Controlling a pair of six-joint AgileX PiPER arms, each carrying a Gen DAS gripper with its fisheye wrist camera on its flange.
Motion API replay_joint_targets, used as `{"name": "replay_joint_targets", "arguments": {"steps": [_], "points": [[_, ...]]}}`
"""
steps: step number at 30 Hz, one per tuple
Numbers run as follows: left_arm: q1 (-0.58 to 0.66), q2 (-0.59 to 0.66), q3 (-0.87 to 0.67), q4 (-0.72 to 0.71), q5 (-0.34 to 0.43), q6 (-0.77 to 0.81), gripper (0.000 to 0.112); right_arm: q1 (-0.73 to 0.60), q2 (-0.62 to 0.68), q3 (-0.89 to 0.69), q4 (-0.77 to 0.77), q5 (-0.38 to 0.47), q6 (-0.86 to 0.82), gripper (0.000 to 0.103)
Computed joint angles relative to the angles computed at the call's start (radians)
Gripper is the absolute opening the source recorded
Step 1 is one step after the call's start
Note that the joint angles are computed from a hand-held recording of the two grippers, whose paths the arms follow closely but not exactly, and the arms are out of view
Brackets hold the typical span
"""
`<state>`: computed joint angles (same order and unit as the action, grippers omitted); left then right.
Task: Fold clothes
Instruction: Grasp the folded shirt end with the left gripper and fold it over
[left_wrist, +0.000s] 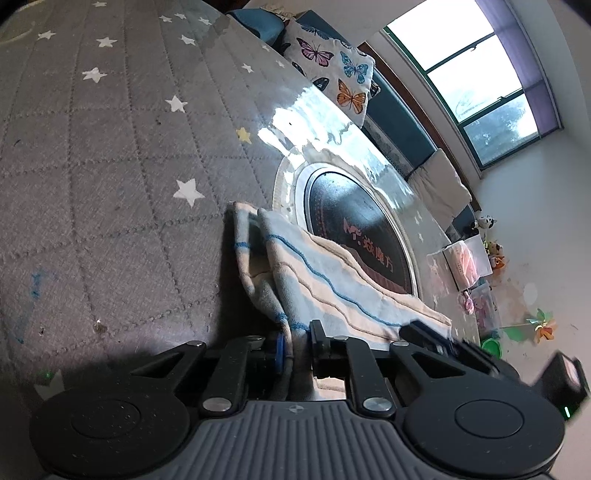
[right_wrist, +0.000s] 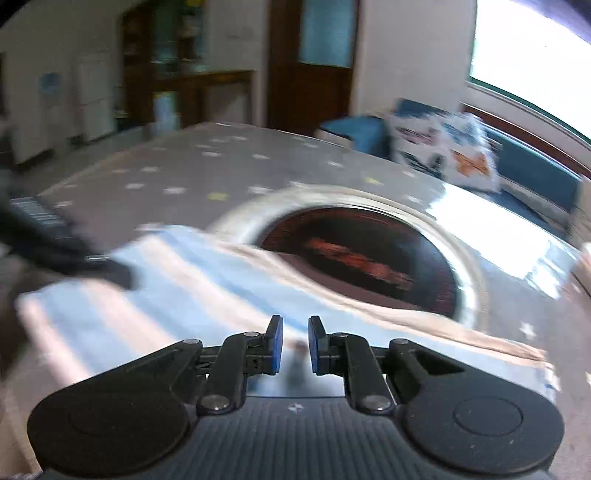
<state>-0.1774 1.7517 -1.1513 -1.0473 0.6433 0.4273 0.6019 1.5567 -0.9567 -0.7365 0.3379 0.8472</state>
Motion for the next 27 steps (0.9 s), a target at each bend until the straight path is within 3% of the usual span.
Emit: {"name": "replay_joint_targets", "arguments": {"steps": [9,11,13,18,23,27], "points": [[-0.011,0.002,0.012,0.004,-0.017,-0.008,0.019,-0.084,0.117,-0.079,-0.066,0.016,0.091,0.013],[-0.014,0.004,0.013,0.006,-0.016,-0.012,0.032,-0.090,0.138,-0.100,-0.038,0.019,0.068,0.015],[-0.017,0.001,0.020,-0.001,-0.020,-0.003,0.035,-0.096,0.150,-0.108,-0.039,0.017,0.070,0.016],[-0.023,-0.004,0.034,-0.023,-0.023,0.028,0.033,-0.096,0.170,-0.132,-0.052,0.022,0.095,0.020],[-0.021,-0.019,0.043,-0.038,-0.027,0.043,0.017,-0.087,0.156,-0.130,0.005,0.038,0.041,0.021],[-0.028,-0.027,0.042,-0.038,-0.035,0.037,0.013,-0.063,0.107,-0.075,0.004,0.050,0.061,0.023]]}}
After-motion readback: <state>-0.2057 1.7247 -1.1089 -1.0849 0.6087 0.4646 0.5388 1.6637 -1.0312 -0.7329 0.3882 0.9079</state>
